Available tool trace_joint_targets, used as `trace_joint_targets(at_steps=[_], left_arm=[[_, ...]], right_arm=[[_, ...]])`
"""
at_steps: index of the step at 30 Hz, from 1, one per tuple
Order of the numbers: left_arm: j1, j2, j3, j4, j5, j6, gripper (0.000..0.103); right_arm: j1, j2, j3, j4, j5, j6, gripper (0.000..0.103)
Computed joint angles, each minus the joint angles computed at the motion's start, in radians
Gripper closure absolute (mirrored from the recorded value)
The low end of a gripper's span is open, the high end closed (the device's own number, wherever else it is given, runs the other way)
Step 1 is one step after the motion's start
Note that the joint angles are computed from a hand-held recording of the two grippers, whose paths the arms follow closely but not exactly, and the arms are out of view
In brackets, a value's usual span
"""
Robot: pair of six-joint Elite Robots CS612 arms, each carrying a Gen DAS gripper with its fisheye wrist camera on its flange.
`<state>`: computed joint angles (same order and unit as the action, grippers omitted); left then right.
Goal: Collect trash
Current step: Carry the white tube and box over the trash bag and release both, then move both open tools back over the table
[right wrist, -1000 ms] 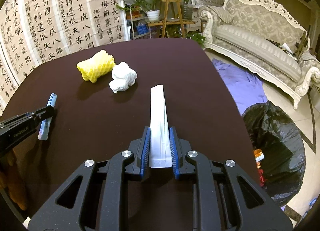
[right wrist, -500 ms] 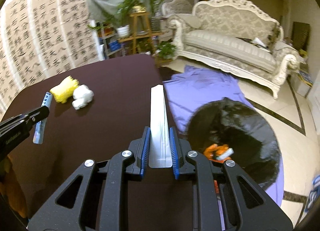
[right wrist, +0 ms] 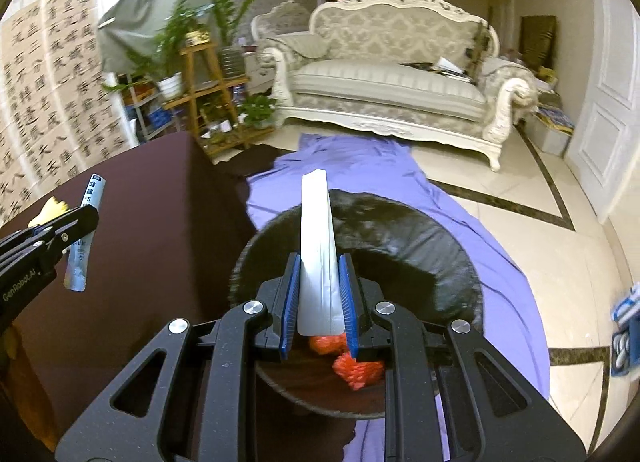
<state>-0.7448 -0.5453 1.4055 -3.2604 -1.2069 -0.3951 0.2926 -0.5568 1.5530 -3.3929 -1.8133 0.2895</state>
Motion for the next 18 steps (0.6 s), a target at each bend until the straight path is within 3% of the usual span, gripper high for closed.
trace_joint_targets(at_steps=[9,12,14,18], left_arm=[[-0.007,0.075,-0.142,0.087,-0.052,0.068,0.082],[-0.011,0.086,-0.163,0.110,-0.049,0.075,0.069],[-0.010,0.088,-0.166,0.118,-0.050,0.075,0.052],[-0.012,0.088,-0.163,0.120,-0.037,0.067,0.037]], right_arm=[[-0.026,0.021,-0.020,0.022,0.001,0.023,0.083],[-0.030,0.025,-0.023,0.034,-0.001,0.037,0.071],[-0.030,0.027,-0.022,0.037,-0.008,0.046,0.063],[-0.029,0.028,-0.023,0.046,-0.024,0.051,0.060]])
